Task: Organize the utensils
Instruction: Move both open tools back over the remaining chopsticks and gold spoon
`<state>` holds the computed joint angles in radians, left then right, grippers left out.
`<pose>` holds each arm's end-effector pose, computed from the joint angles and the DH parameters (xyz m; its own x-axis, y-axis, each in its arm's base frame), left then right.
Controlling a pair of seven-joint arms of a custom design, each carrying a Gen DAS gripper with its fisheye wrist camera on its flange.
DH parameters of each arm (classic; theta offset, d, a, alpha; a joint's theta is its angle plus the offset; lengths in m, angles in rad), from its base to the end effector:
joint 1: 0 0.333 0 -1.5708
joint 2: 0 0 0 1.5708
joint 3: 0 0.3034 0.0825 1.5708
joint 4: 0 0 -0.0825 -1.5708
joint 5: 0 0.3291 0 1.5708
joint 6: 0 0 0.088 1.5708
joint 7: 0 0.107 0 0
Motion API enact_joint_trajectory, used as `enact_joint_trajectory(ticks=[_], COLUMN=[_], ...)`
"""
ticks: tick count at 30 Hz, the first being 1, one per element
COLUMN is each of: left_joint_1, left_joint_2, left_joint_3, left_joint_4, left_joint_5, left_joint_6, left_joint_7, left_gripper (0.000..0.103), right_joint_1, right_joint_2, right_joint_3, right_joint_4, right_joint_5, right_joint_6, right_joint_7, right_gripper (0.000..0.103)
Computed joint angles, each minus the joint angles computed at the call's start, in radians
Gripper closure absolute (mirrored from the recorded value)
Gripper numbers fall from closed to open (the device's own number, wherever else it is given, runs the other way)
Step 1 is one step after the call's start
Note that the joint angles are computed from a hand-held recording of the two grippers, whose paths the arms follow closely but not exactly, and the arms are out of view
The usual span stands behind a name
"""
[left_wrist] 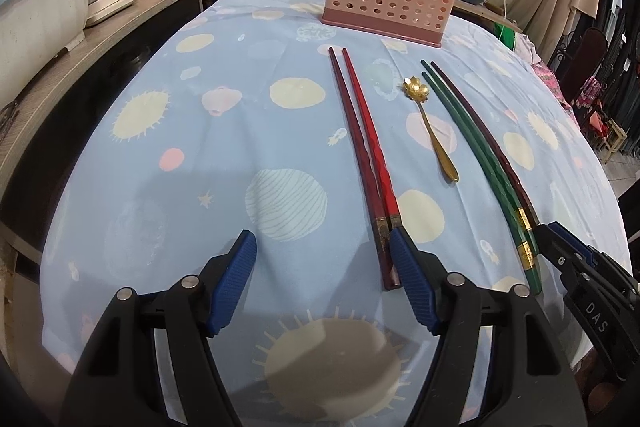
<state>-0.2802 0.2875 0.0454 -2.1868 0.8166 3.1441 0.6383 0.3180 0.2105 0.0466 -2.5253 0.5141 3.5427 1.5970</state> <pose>0.5168 -0.1910 0.3460 -0.1460 -0.9874 0.0604 -0.7827 0.0780 -0.6175 0.4639 0.1120 0.3254 -0.1318 -0.9665 -0.2202 -0.7043 0.2476 -0.6653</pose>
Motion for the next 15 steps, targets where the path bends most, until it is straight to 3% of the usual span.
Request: enact_joint_trajectory(ticks=[4, 6, 8, 11, 15], left_joint_1=[-0.039, -0.082, -0.077, -0.043, 0.004], left_joint_2=[0.008, 0.013, 0.014, 0.011, 0.006], left_joint_3=[0.033, 0.075, 0.072, 0.045, 0.010], left_joint_4=[0.020, 0.036, 0.045, 0.047, 0.044], left_joint_5=[0.042, 0.132, 0.181, 0.214, 0.229], left_joint_6=[-0.026, -0.045, -0.051, -0.053, -0.046], left_joint_7=[-0.036, -0.111, -0.152, -0.182, -0.196], left_gripper=[0.039, 0.039, 0.039, 0.049, 0.074], right_joint_1=[-0.004, -0.006, -0.004, -0.005, -0.004], right_joint_2=[-0.001, -0.001, 0.000, 0.000, 0.000], right_joint_3=[0.002, 0.003, 0.001, 0.002, 0.001], right_joint_4=[-0.001, -0.002, -0.002, -0.003, -0.003], right_joint_5=[-0.007, -0.011, -0.010, -0.011, -0.011], right_joint_6=[0.000, 0.000, 0.000, 0.001, 0.002], right_joint_7=[0.005, 0.009, 0.008, 0.009, 0.009], right_gripper=[0.082, 0.082, 0.082, 0.082, 0.082])
